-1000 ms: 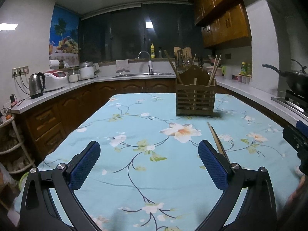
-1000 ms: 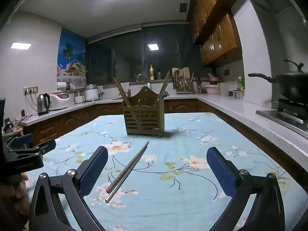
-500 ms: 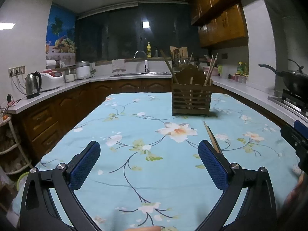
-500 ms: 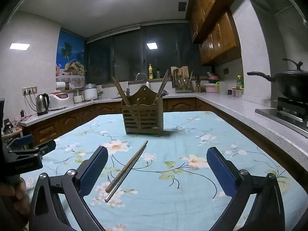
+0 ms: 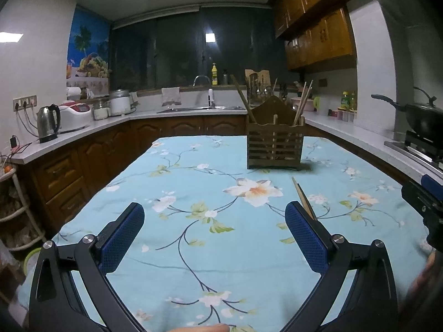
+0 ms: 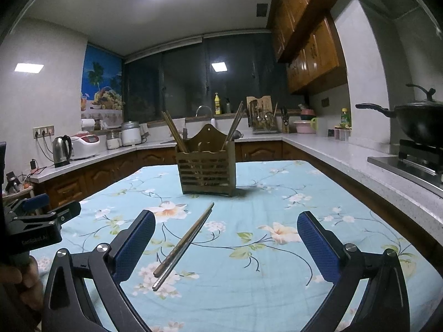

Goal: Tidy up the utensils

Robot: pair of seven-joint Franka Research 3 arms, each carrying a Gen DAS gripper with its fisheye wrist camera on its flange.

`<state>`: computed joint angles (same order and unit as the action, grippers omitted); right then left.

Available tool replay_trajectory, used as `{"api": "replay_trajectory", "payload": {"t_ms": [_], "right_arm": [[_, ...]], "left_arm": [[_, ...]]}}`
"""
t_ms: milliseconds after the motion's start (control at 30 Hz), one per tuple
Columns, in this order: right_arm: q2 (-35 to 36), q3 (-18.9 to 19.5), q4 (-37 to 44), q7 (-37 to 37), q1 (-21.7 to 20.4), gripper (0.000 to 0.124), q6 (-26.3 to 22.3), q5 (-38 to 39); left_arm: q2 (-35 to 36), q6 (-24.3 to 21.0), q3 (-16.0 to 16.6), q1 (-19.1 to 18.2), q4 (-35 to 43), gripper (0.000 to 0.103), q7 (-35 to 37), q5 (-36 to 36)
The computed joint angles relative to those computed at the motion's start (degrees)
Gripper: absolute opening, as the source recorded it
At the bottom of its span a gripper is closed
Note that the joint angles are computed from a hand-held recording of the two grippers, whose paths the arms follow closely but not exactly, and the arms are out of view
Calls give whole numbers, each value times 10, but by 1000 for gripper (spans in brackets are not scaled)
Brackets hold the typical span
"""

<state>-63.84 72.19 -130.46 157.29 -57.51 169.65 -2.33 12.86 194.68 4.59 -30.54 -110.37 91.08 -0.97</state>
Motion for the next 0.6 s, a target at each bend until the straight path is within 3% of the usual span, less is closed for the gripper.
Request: {"api": "replay_trajectory", "payload": {"t_ms": [600], "right_arm": [[-1,0,1,2,-1,103,1,-1]], "left_arm": [[-5,1,-9,7,-5,103,4,-1]]}}
